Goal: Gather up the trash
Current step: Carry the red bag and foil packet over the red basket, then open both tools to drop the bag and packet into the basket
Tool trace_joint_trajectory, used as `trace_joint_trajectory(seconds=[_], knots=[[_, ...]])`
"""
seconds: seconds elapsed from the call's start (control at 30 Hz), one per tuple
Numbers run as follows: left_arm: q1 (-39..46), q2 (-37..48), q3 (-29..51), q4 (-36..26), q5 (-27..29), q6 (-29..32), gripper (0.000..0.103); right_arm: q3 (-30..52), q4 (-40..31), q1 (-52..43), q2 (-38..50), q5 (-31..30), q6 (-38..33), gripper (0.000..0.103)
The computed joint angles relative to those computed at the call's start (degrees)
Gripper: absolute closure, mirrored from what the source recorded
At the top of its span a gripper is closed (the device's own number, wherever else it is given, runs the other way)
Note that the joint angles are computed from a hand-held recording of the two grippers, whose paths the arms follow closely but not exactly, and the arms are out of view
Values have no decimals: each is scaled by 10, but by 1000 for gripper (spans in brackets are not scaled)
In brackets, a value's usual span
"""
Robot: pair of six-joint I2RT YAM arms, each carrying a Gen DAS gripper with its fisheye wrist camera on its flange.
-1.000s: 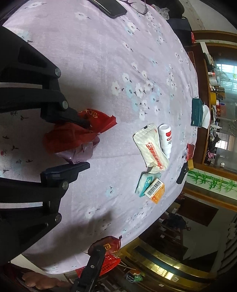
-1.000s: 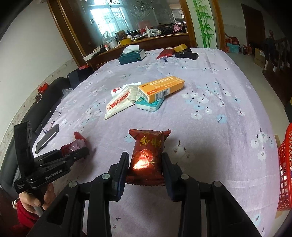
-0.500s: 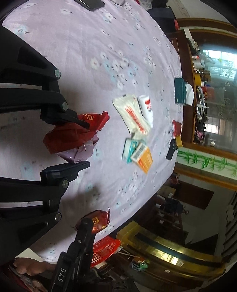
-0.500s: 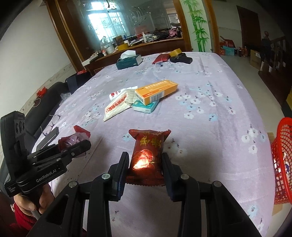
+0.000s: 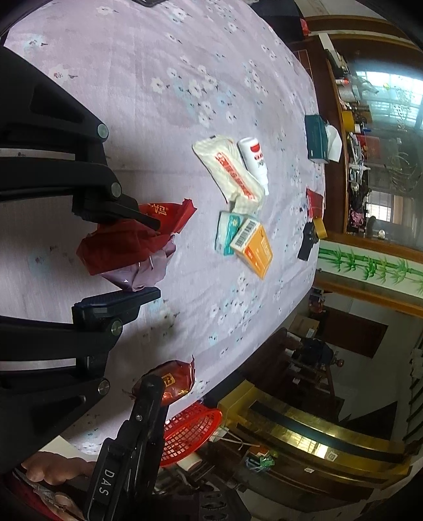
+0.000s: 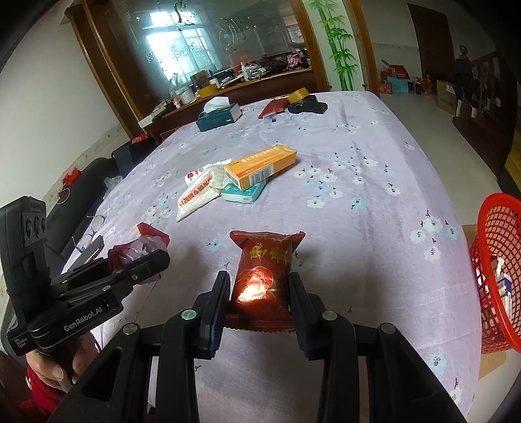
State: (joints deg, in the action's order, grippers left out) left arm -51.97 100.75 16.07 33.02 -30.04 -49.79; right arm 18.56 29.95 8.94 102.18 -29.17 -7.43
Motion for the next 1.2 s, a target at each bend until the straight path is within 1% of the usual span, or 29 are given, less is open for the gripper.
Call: trace_joint_trajectory(seconds=[0.1,0.27,0.37,0.4,0.5,0.57,0.63,0.67,0.73,0.77,0.87,0.93,1.0,1.07,1.1,1.13,1.17,1.2], knots=[[3,-2,21,-14,11,15,70,1,-13,-24,-8,-15,-8,64],[4,17,87,-40,42,51,70,7,-53,-113,-35,-58,-37,64],[4,55,149,-47,85,65,70,19,-91,-185,-48,-89,-66,64],[1,74,180,-58,99,73,70,24,-105,-208,-51,-98,-74,64],[-12,119,273,-96,118,102,70,51,-144,-285,-52,-122,-99,64],[-19,145,332,-122,138,113,70,82,-179,-342,-41,-141,-116,64],[-21,179,404,-142,171,125,70,118,-208,-401,-24,-157,-129,64],[-23,190,427,-151,177,129,70,134,-221,-421,-16,-161,-131,64],[-27,233,511,-186,193,138,70,176,-248,-466,9,-170,-131,64],[-25,247,535,-195,203,141,70,193,-255,-480,19,-173,-128,64],[-23,313,650,-244,238,148,69,245,-266,-513,56,-162,-116,63],[-20,366,737,-279,260,150,69,280,-283,-520,85,-156,-115,63],[-17,408,807,-312,281,150,69,308,-285,-519,110,-145,-107,62],[-17,444,867,-340,277,152,61,320,-277,-517,126,-135,-97,62],[-18,453,882,-349,274,154,48,330,-279,-519,134,-137,-93,60],[-19,456,887,-352,268,155,42,340,-286,-521,140,-141,-92,51],[-20,453,880,-345,260,154,42,343,-284,-526,142,-144,-83,49],[-20,446,865,-334,262,155,42,341,-276,-529,140,-144,-77,49]])
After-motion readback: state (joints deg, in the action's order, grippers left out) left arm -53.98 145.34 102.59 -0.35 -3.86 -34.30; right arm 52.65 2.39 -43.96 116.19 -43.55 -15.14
